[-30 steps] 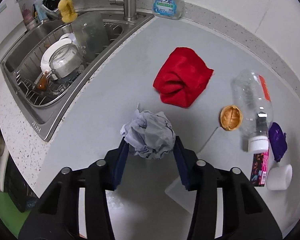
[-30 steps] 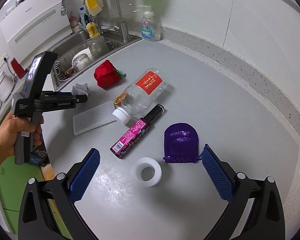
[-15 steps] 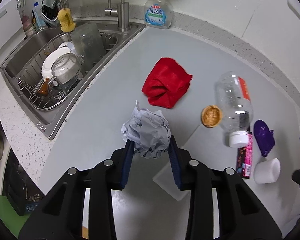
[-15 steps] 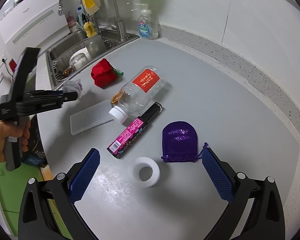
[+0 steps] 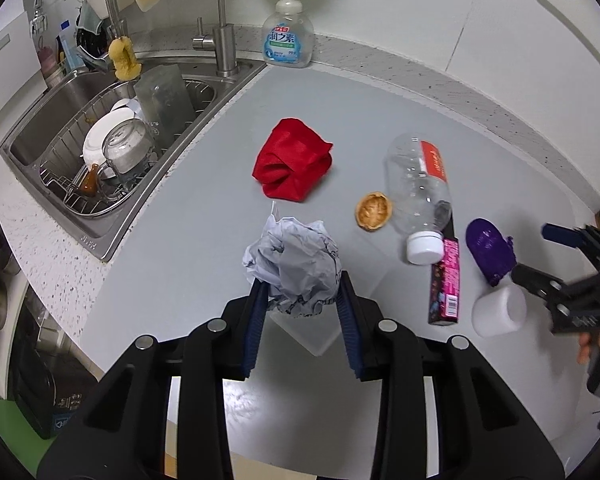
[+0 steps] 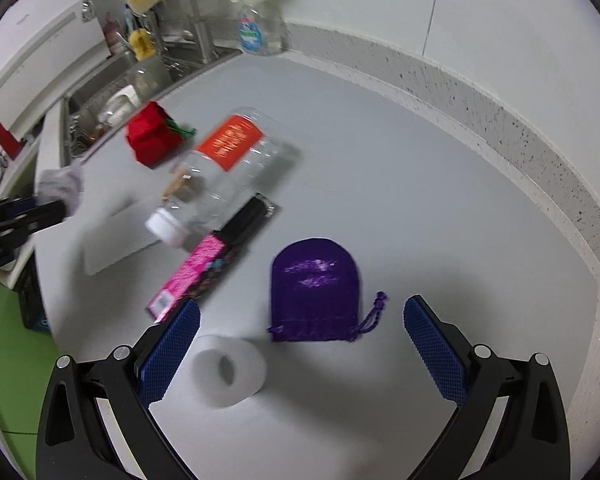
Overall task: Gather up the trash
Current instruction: 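Grasp the purple pouch with the right gripper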
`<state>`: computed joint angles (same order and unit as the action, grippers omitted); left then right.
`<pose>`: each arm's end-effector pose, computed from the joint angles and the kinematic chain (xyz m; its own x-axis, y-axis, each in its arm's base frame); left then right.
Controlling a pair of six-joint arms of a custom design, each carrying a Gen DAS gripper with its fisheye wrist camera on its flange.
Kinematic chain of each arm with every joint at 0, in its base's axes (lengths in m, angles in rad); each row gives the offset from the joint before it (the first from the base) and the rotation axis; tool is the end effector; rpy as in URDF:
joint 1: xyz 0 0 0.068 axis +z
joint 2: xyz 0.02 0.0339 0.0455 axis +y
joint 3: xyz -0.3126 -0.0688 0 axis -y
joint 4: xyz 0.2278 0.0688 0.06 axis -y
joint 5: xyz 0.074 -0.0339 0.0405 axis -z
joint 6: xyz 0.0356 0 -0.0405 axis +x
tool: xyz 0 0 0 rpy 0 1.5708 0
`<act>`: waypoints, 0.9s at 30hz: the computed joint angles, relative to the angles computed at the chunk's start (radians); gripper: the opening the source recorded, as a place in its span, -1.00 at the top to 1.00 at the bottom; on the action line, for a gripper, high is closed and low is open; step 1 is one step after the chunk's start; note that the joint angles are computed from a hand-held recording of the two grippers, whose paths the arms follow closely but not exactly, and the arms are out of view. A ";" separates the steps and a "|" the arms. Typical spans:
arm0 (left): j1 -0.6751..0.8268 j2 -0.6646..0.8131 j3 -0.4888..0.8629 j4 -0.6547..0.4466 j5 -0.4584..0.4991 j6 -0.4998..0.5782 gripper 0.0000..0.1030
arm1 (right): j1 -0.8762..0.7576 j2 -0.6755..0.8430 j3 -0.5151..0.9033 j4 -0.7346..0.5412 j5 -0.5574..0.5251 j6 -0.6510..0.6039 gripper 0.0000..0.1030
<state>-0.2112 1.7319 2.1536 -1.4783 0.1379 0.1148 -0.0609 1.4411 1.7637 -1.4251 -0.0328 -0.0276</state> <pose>0.2993 -0.0692 0.4749 -0.8144 0.2906 -0.5023 0.3695 0.9271 -0.0626 0.2257 -0.0126 0.4548 -0.8916 0.0267 -0.4520 0.0215 0.9996 0.0168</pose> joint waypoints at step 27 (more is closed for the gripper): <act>-0.004 -0.052 -0.014 -0.019 0.019 -0.031 0.33 | -0.016 0.085 -0.027 0.020 -0.001 -0.027 0.93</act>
